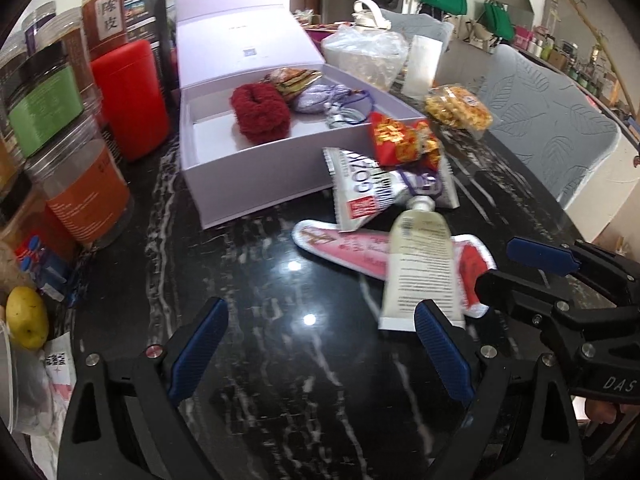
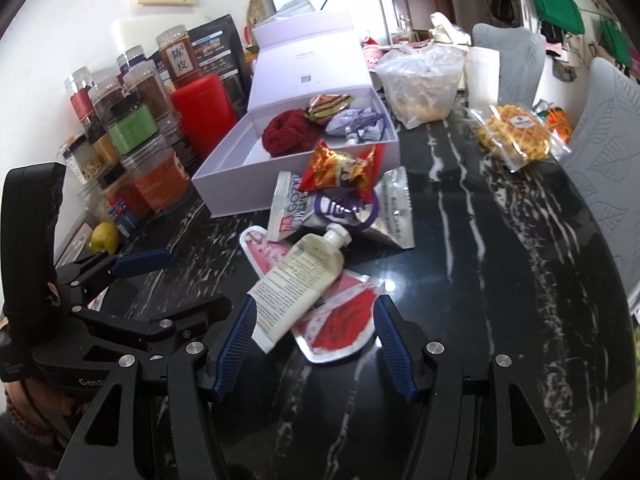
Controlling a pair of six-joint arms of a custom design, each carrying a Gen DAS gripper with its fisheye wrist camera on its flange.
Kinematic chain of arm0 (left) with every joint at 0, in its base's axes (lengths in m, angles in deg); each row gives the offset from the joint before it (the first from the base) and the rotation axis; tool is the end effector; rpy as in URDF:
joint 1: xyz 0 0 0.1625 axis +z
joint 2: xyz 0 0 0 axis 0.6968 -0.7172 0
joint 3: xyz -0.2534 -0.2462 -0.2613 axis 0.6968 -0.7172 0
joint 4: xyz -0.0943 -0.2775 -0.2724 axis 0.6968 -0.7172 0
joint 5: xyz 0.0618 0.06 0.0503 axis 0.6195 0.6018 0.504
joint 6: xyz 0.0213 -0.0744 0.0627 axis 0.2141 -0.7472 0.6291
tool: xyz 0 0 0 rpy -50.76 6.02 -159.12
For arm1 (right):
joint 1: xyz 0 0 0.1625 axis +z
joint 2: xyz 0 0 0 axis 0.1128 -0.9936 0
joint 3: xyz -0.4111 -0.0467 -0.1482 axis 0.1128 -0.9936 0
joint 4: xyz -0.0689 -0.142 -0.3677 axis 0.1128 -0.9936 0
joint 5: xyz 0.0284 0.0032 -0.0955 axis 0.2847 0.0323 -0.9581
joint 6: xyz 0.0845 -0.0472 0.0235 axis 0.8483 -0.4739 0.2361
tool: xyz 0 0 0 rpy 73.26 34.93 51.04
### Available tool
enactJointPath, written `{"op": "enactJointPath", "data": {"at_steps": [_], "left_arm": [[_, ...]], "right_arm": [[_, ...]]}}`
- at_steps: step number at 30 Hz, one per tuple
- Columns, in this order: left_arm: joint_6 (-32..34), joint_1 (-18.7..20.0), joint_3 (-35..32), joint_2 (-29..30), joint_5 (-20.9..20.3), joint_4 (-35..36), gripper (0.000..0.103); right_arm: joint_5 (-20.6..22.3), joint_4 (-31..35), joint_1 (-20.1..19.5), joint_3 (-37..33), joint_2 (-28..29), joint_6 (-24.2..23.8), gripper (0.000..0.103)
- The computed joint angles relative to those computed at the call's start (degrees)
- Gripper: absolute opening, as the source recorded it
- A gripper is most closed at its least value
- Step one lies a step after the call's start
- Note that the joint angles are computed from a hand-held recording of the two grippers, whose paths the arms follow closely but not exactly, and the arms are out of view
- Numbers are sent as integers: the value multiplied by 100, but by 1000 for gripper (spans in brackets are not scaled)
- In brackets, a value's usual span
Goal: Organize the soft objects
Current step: 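Move the right gripper to the white squeeze tube and close on it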
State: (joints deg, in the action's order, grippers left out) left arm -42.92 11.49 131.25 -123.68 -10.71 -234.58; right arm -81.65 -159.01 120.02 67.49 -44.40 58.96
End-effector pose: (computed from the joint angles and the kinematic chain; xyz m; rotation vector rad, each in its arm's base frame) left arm -0.0511 -0.4061 0.2453 0.9665 2.4028 -0.5056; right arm 0.3179 -0.3282 -0.0356 0.2169 -2.4160 1.0131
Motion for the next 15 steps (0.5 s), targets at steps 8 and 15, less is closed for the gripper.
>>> {"op": "enactJointPath", "data": {"at_steps": [8, 15], "left_arm": [[115, 304, -152, 16, 282, -78, 96], [195, 455, -255, 31, 286, -163, 96]], "right_arm": [[-81, 866, -174, -557, 86, 368, 61], [-535, 1821, -189, -1059, 176, 865, 61]]}}
